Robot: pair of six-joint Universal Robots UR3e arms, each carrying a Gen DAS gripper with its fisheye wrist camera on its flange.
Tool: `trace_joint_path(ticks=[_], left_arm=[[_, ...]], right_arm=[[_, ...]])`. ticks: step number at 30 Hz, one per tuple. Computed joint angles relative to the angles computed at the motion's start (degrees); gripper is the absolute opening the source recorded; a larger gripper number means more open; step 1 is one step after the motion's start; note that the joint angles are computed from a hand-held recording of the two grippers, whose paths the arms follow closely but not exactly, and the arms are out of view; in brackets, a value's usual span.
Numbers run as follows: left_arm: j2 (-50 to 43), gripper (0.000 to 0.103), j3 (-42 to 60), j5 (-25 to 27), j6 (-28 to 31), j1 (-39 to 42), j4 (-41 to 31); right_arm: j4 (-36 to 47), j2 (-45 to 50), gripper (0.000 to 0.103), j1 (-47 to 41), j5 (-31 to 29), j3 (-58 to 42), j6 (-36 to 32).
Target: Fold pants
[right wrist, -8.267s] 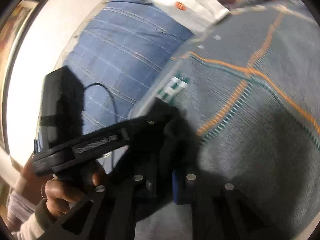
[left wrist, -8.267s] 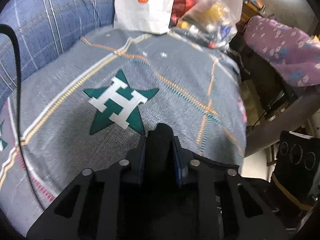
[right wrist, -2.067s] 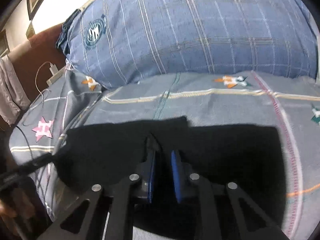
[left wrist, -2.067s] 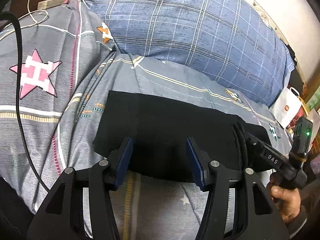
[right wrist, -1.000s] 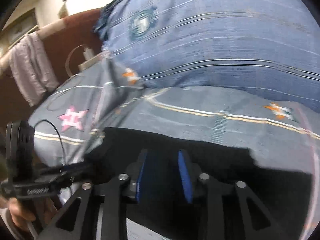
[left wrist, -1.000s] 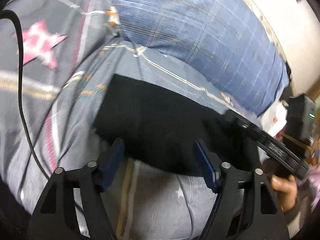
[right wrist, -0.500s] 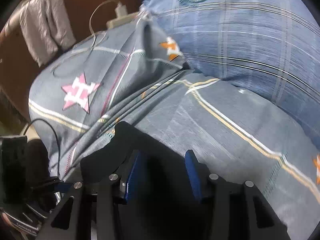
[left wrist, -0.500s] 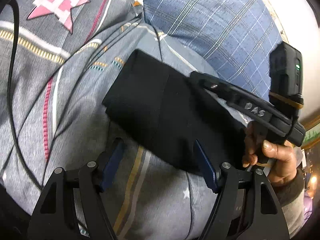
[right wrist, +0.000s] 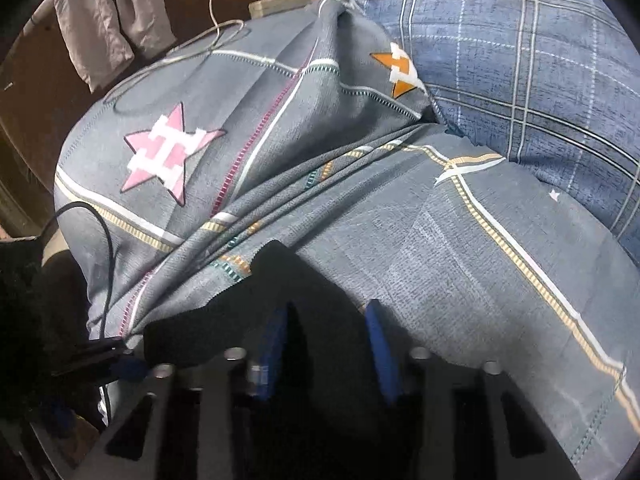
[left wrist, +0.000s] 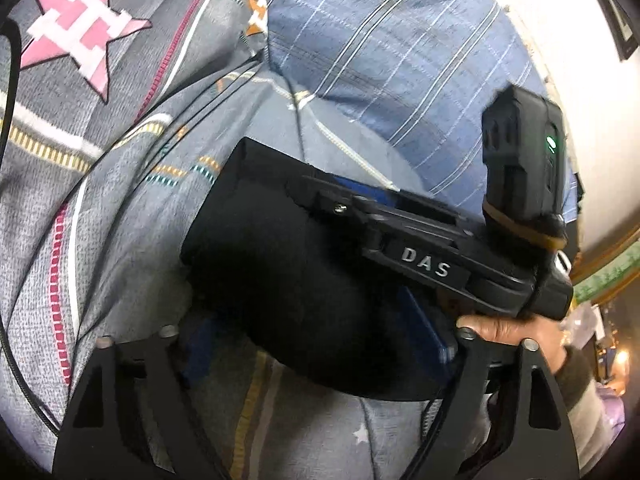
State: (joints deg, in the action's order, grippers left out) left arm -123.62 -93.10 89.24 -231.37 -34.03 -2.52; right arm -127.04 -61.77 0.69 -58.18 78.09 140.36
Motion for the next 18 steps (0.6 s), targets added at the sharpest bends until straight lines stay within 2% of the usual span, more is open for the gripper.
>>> trace_joint_path(ticks=[2, 4, 6, 8, 9, 11, 13, 16, 17, 18], left_arm=[[1.1, 0.056, -0.4, 0.8, 2.0, -0.6, 1.8], [2.2, 0.052, 1.0, 1.0, 5.3, -1.9, 2.8], [2.0, 0.045, 4.4, -1.1, 8.1, -3.0, 3.0], [-0.7, 0.045, 13.4, -4.6, 13.3, -5.2, -0.9], [-2.4, 0.045, 18.0, -4.6, 16.0, -6.6, -4.0], [-5.6, 0.045, 25.5, -3.4, 19.2, -8.7, -8.2], [-6.4, 0.045, 25.9, -4.4, 17.8, -8.6, -8.7], [-4.2, 0.045, 19.4, -4.6, 12.1, -7.3, -8.3], [-2.6, 0.045, 16.0, -3.6, 10.2, -7.0, -8.1], [-1.1, 0.045, 12.8, -2.3, 8.9, -6.8, -7.5]], right_arm=[[-2.0, -3.5, 0.013, -2.1, 3.7, 3.7, 1.7], [-2.9, -8.1, 0.003, -5.4, 8.9, 7.3, 3.0], [-1.7, -14.8, 0.002, -11.1, 17.1, 12.3, 3.0], [2.9, -23.2, 0.002, -19.0, 26.7, 17.9, -0.2], [10.1, -28.2, 0.002, -24.6, 31.4, 20.1, -4.8], [17.5, -34.2, 0.002, -30.7, 31.0, 21.9, -8.7], [14.9, -37.7, 0.002, -33.0, 27.2, 24.6, -8.0], [10.9, -38.2, 0.006, -32.2, 22.5, 26.7, -7.7], [11.0, -36.6, 0.015, -30.6, 21.0, 25.7, -7.7], [11.9, -33.8, 0.032, -27.6, 18.4, 23.3, -8.1]])
